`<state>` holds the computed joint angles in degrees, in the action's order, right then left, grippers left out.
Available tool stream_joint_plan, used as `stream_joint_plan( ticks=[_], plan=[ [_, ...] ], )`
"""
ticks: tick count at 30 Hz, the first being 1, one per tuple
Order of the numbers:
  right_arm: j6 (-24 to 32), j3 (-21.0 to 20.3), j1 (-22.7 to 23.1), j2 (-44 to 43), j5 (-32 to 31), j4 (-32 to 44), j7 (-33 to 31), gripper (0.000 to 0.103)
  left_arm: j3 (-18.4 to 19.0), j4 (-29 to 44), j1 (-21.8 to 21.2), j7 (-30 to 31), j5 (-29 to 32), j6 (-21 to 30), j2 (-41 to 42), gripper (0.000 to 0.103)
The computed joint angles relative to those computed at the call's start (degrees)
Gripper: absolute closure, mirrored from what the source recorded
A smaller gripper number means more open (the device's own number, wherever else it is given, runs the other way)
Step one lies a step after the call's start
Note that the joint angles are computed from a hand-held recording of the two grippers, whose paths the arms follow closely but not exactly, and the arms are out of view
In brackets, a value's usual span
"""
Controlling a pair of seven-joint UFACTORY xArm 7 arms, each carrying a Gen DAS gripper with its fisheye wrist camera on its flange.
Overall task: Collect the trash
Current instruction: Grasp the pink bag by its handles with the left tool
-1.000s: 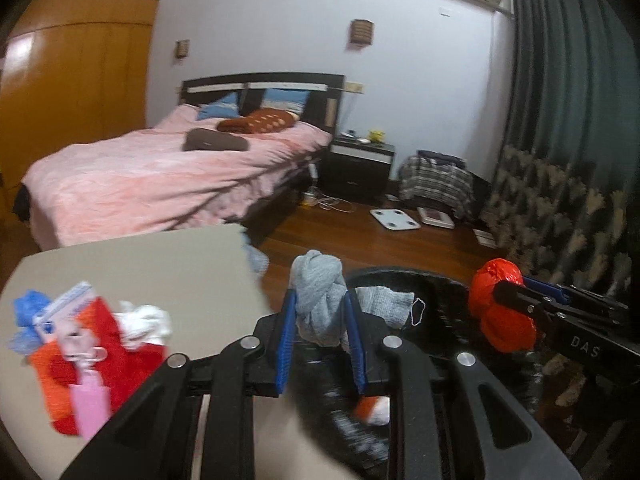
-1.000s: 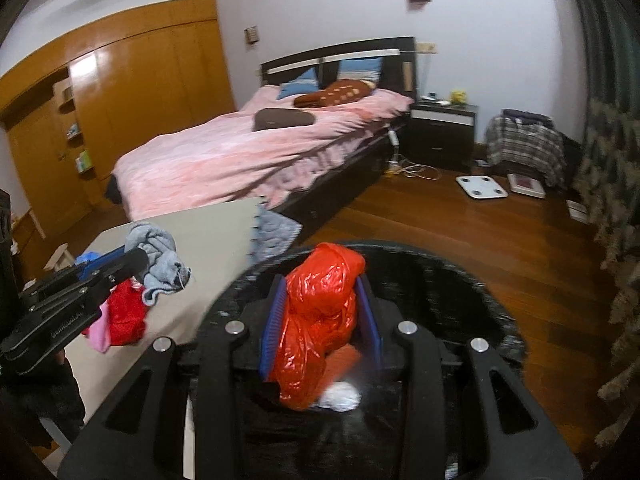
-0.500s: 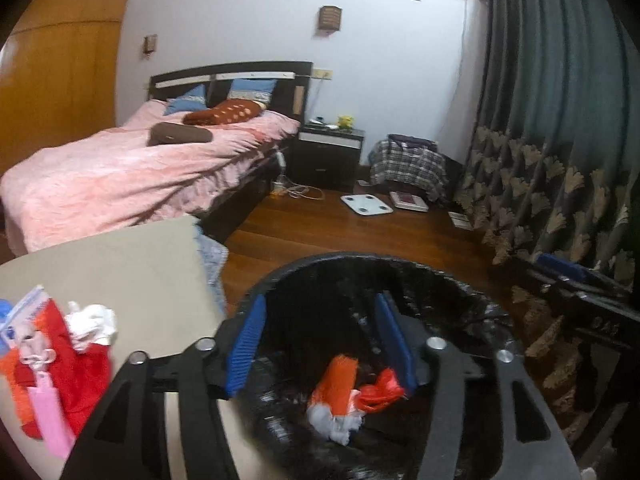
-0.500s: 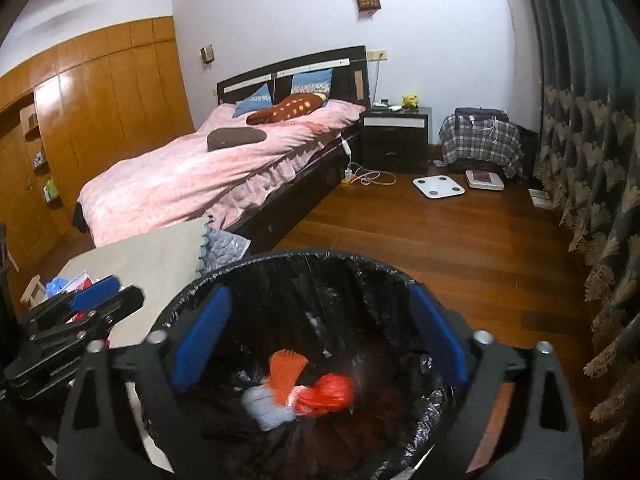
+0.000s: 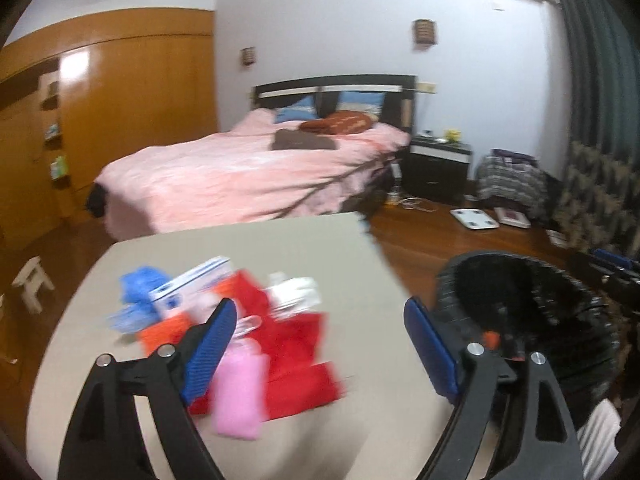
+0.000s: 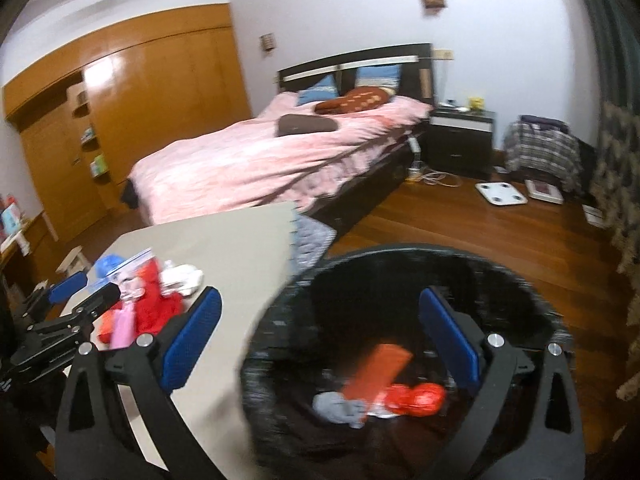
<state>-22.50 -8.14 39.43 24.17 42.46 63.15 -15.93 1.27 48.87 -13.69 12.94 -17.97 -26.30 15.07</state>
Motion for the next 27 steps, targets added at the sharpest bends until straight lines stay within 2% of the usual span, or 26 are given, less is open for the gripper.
stream_joint_plan(
  ticks=[5,11,16,22,24,27],
  plan=[
    [3.3,0.7,1.0,3.7,-4.0,5.6,1.8,0.007,1.8,-1.8,1.7,0.4,-1.9,-0.2,0.0,0.019],
    [6.6,-0.6,3.2,7.2,-9.0,10.1,5.8,0.007,0.3,-2.0,6.5,-4.0,2.4,1.5,1.7,0.026],
    [8.5,-3.0,4.9,9.4,-12.2,12.0,9.0,0.007,0.4,-0.5,7.1,-7.1,4.8,3.7,4.6,0.033],
    [9.8,-3.8,4.7,10.3,-16.6,12.7,13.1,0.007,-0.2,1.8,8.4,-10.0,8.8,7.9,6.9,0.051],
    [10.0,-3.8,4.4,10.8,-18.2,12.9,14.4,0.007,-1.2,2.3,9.8,-11.2,10.8,9.1,7.3,0.068],
    [10.6,-4.3,4.5,11.4,-20.4,13.6,16.5,0.007,-1.3,2.1,10.1,-12.5,12.5,9.2,7.3,0.077]
  ],
)
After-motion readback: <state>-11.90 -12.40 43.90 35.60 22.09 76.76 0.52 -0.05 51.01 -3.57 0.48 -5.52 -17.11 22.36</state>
